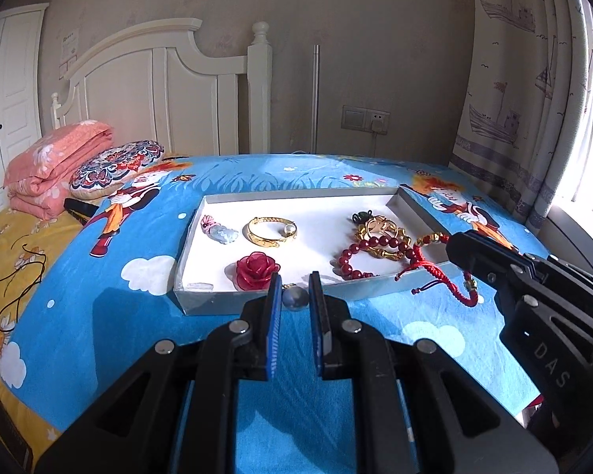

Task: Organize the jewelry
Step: 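Carry the pearl with the left gripper while the right gripper carries the string bracelet into the tray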

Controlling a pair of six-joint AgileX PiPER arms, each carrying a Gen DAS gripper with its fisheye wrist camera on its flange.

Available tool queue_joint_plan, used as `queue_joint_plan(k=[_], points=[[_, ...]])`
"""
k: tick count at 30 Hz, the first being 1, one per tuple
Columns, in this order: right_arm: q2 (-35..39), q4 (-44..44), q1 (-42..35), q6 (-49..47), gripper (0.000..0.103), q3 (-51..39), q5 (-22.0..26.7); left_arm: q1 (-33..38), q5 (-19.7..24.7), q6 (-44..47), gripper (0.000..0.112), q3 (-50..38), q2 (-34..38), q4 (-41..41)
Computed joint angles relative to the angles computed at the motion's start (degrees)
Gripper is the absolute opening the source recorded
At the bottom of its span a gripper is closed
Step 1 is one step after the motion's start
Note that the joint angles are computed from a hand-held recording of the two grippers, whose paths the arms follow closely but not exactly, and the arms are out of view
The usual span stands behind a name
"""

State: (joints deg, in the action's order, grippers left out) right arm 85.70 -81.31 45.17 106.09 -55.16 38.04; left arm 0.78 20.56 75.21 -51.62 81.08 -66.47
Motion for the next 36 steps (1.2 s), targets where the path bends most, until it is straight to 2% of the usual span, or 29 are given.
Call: queue_joint_plan(k=[6, 11, 18, 21, 24, 29, 33, 36], points=[[2.3, 2.6, -4.2, -5.1, 0.01, -4.4, -3.2, -1.7, -0.6, -8.9, 0.013, -6.6, 3.1, 8.1], [5.8, 7.2, -8.0, -12.8, 0.01, -9.9, -6.1, -3.1, 0.4, -21.7, 0.013, -15.3, 8.8, 19.4], [12.7, 18.3, -13.7, -27.5, 0.011, -20.0, -9.4, -4.5, 4.8, -41.7, 0.013, -30.8, 18.8, 37.3], [16.2, 25.9, -16.1, -35.9, 0.01, -25.0, -9.7, -4.7, 7.5, -47.7, 0.013, -37.5, 23.0, 42.6], [19.3, 33.5, -18.1, -43.7, 0.01, -29.5, -10.3, -4.9, 10.0, -51.6, 0.013, -43.5, 26.9, 45.8], [23.4, 39.1, -19.7, -51.4, 0.01, -35.3, -9.9, -5.4, 12.4, -57.6, 0.013, -51.1, 32.3, 51.4], [25.9, 42.3, -20.3, -55.5, 0.01, -39.3, -8.3, -5.4, 14.1, -59.4, 0.013, -54.3, 34.3, 52.7], [27.1, 44.2, -20.6, -57.9, 0.011, -40.8, -7.7, -5.8, 13.5, -59.6, 0.013, -54.1, 34.3, 53.5]])
